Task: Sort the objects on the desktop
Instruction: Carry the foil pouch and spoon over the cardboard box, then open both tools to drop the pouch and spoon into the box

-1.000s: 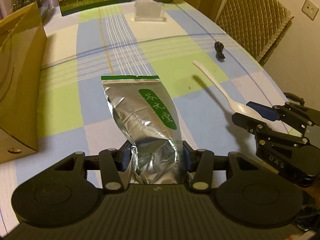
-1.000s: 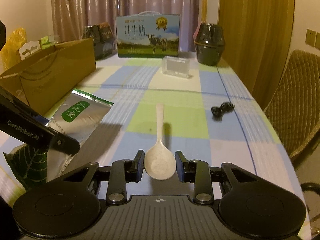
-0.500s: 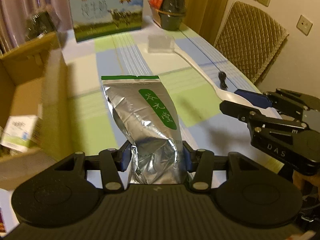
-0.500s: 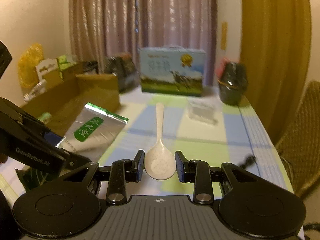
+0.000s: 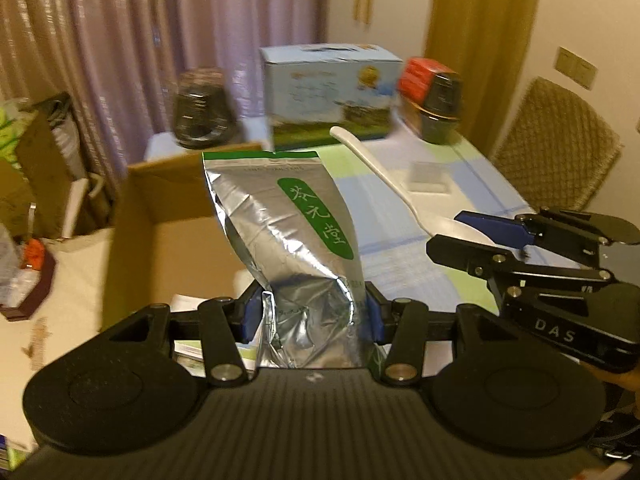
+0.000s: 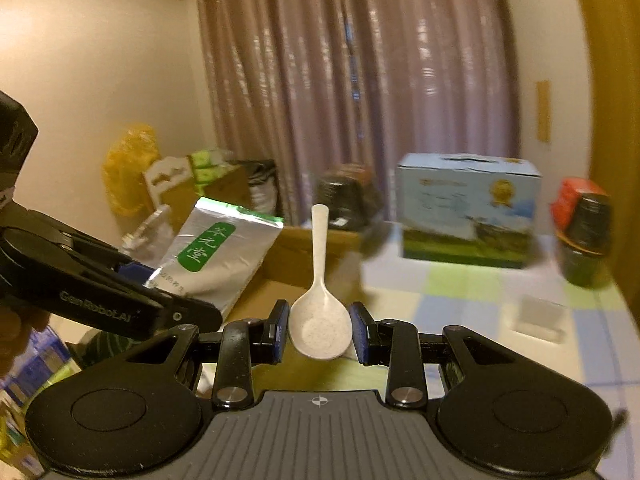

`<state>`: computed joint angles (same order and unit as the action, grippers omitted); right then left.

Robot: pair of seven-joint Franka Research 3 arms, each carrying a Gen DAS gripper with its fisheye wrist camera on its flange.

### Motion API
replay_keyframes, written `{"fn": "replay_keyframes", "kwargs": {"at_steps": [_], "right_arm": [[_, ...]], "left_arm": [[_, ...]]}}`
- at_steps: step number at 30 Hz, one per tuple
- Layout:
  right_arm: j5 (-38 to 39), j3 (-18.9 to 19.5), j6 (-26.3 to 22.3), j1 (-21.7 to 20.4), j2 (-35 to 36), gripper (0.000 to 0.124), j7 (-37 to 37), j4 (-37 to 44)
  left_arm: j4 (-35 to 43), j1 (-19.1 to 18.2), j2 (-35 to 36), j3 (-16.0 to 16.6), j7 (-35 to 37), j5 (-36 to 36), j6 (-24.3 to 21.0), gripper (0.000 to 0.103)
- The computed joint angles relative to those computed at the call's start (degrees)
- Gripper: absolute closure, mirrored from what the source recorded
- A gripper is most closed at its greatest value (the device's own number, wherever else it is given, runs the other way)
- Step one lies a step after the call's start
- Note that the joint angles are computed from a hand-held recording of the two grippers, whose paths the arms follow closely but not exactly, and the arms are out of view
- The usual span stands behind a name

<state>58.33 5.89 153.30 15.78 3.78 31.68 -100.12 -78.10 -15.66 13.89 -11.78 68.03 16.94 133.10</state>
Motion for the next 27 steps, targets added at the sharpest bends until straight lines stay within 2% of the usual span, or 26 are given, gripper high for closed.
{"fn": "replay_keyframes", "kwargs": {"at_steps": [5, 12, 17, 21, 24, 25, 27], "right_arm": [[-8.5, 1.7, 0.1, 2.4, 7.3, 0.094, 8.1, 8.6], [-19.1, 3.2, -1.0, 3.7, 16.1, 0.094, 17.3, 17.9], [-25.8, 3.2, -2.5, 4.6, 22.0, 0.094, 23.0, 24.3], [-28.2, 3.8, -2.5, 4.4, 23.5, 0.094, 24.2, 24.9], [-29.4, 3.9, -3.4, 4.4, 25.0, 0.094, 25.8, 26.5], [-29.6, 4.0, -3.3, 4.3, 24.9, 0.094, 26.0, 26.3], [-29.9, 4.2, -3.3, 4.2, 25.0, 0.094, 26.2, 26.2]], "left_arm": [[3.7, 2.2, 1.9, 1.6, 2.3, 0.5, -3.1, 0.058], [9.8, 4.8, 7.3, 2.6, 7.0, -1.0, -6.3, 0.058], [12.3, 5.8, 10.5, 2.9, 8.8, -2.5, -6.8, 0.058], [12.7, 6.5, 12.1, 3.0, 8.9, -3.9, -6.2, 0.058], [12.8, 6.2, 13.1, 3.7, 8.0, -3.0, -5.7, 0.051], [12.6, 6.1, 13.2, 3.9, 7.4, -2.6, -5.3, 0.043], [11.4, 6.1, 12.6, 4.2, 6.5, -1.8, -4.4, 0.042]]}}
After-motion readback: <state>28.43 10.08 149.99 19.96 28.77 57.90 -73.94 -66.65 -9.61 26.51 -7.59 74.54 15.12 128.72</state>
